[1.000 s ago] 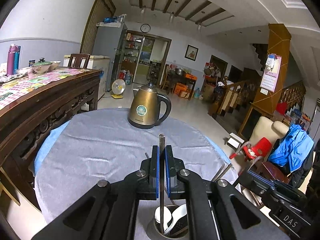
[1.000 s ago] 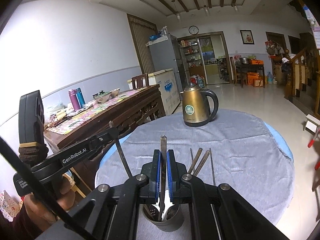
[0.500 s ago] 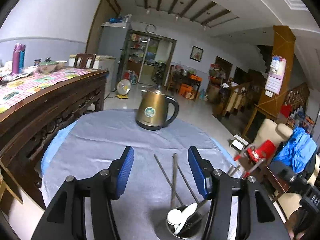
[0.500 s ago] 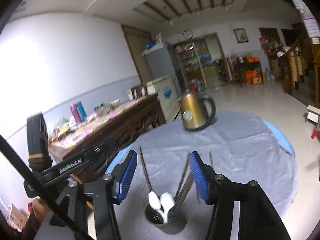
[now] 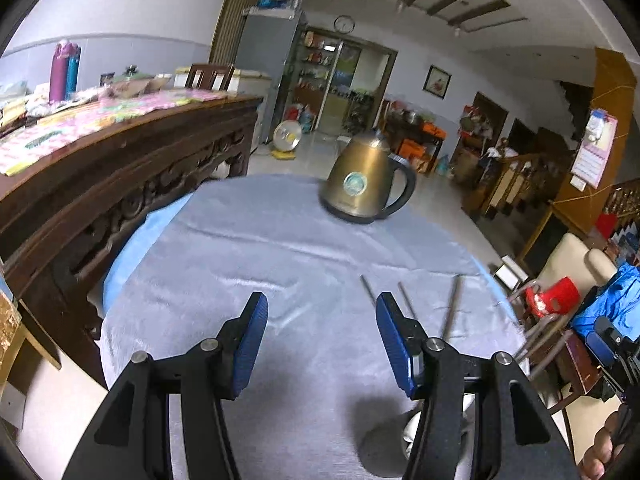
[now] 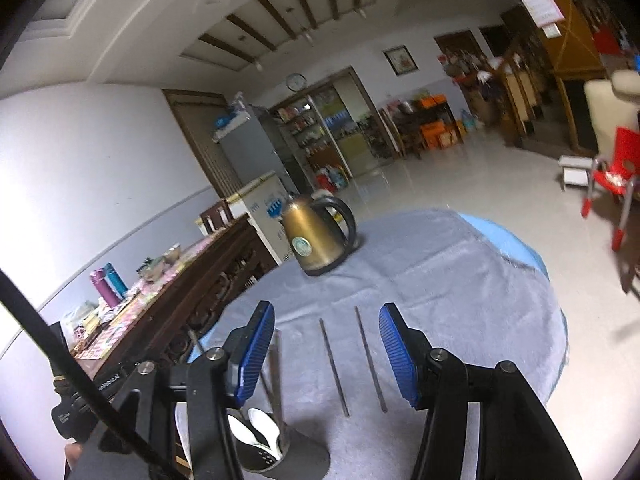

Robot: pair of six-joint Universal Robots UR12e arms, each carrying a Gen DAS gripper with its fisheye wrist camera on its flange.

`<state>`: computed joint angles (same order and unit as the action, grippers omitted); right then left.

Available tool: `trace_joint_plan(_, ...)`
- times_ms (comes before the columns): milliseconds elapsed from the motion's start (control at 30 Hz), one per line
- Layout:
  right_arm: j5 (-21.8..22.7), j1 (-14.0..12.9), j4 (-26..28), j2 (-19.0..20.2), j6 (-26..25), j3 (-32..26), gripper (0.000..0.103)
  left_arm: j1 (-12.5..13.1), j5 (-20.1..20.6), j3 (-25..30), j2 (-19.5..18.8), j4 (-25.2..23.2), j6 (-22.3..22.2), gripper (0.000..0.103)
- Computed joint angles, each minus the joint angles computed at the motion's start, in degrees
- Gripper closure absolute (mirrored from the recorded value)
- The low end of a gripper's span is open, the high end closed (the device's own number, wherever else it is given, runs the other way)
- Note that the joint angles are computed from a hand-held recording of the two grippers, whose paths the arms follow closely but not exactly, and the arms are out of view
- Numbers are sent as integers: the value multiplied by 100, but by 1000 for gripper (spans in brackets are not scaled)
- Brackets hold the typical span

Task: Organize utensils
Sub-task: 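Move both tools back to the last chopsticks on the cloth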

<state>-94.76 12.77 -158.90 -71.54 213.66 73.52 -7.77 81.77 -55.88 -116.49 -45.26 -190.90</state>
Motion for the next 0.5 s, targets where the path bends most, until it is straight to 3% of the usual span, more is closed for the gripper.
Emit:
trace_joint_plan(333,563,-251,920,305,340,-166,45,104,-121,629,-538,-1253,25,46)
trace_joint_plan(500,848,-361,1586,683,-24,-569,45,91,-164,1434,-1092,-2168,335,46)
